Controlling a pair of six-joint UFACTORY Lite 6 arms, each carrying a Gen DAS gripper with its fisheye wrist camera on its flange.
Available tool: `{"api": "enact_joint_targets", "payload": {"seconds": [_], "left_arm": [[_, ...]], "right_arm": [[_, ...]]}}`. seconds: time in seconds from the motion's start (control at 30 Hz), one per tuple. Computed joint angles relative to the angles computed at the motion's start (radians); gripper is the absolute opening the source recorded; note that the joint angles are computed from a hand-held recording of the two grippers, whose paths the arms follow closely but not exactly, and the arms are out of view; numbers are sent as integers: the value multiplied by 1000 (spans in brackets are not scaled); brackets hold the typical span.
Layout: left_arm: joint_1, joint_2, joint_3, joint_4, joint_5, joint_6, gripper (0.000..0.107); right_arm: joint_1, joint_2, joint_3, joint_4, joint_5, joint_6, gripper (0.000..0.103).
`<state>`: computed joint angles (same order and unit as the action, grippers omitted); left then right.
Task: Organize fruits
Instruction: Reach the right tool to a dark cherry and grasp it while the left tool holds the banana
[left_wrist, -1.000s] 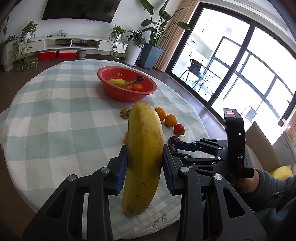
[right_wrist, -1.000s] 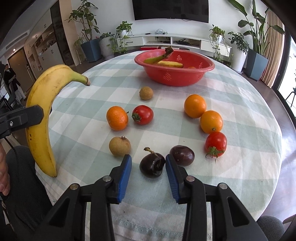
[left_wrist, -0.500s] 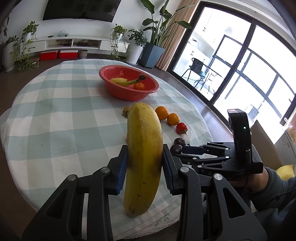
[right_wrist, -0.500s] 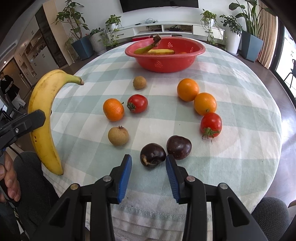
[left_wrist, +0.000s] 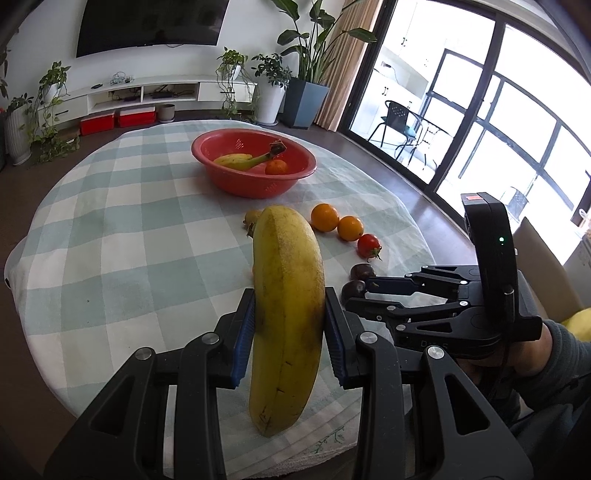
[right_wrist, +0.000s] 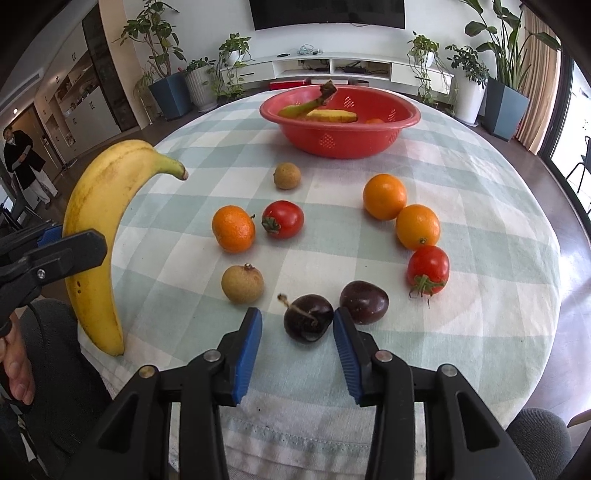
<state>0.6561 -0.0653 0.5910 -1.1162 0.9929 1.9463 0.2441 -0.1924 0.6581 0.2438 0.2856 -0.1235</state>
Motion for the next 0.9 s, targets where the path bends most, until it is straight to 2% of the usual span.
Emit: {"api": "enact_joint_targets", "payload": {"seconds": [0.1,0.2,0.37,0.47,0.7,0.77,0.83,0.9], "left_arm": [[6,9,8,2,4,0,32],[8,14,13,6,8,3,32],[3,14,12,4,5,7,32],[-1,10,8,1,1,5,32],[-6,11,5,-5,-3,5,32],[-7,14,6,-5,-4,6,32],[-5,13,6,-4,-3,6,32],[-7,11,4,-6,-4,5,32]], "right_arm": [[-43,-39,-20,90,48,-77,44],[-55,-48,-30,96,63,-75,46],[-45,26,-8,144,17,-113,47],[-47,59,6,260,-2,-223,46],[-35,115,49,301,-31,-261,40],[-25,136,58,283,-42,-254,35],[3,134,50,145,-72,-130,31],[7,130,45,121,-79,-113,31]]}}
